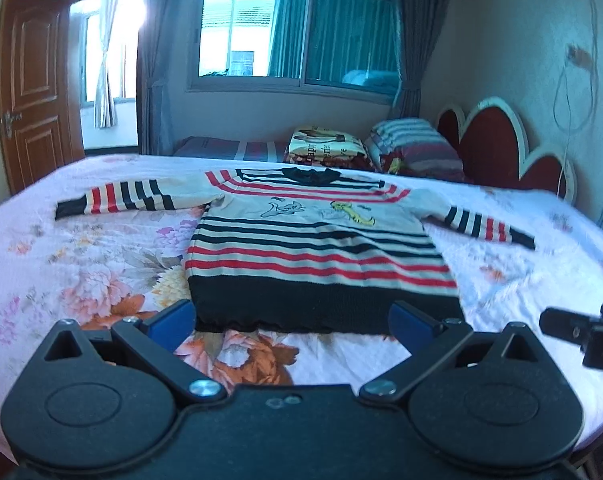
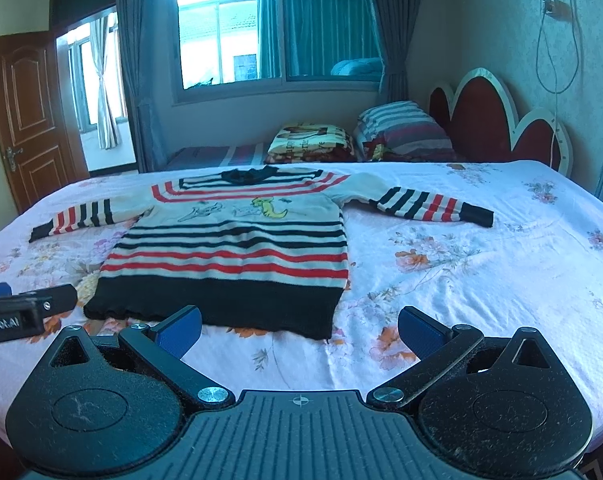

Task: Fold small clothes
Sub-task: 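Move the right gripper to the black cuff of the nearest sleeve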

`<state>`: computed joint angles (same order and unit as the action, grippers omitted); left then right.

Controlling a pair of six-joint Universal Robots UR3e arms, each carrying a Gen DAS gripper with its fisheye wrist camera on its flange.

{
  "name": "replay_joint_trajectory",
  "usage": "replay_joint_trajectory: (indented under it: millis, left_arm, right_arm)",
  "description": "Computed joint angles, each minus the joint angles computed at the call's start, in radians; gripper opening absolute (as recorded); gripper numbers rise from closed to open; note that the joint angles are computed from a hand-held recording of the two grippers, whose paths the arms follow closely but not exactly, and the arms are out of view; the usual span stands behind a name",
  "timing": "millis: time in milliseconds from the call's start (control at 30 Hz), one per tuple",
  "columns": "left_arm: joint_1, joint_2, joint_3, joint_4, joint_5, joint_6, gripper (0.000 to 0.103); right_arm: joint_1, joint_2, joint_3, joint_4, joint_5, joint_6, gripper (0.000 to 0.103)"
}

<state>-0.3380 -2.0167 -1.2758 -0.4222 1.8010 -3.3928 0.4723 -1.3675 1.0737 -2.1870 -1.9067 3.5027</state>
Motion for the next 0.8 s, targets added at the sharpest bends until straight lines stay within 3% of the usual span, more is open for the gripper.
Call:
replay_joint_trajectory:
  millis: [100, 233, 400, 500, 700, 800]
  left_arm:
    - [0.013, -0.029, 0.050, -0.022, -0.024, -0.020, 0.103]
    - [-0.002, -0.096, 0.125, 0.002, -0.018, 0.055, 0.103]
    - [-0.008, -0.188, 0.244, -0.037, -0.023, 0.027, 0.103]
    - [0.005, -0.248, 0.330, -0.072, -0.060, 0.061, 0.103]
    - [-0.008, -0.429, 0.557, -0.031, 0.019, 0.094, 0.102]
    - [0.025, -0.527, 0.738, -0.099, -0.060, 0.077, 0.103]
  right_arm:
    - [-0.016, 0.002, 0.004, -0.006, -0.024, 0.003, 0.103]
    - [-0.056, 0.006, 0.002, 0.012, -0.039, 0.017, 0.103]
    - [-0.117, 0.012, 0.005, 0.001, -0.018, 0.023, 0.103]
    - [-0.150, 0.038, -0.022, 0.013, -0.002, -0.001, 0.103]
    - [-0.245, 0.087, -0.052, 0.023, 0.089, 0.022, 0.103]
    - [-0.287, 0.129, -0.075, -0.005, 0.106, 0.033, 0.103]
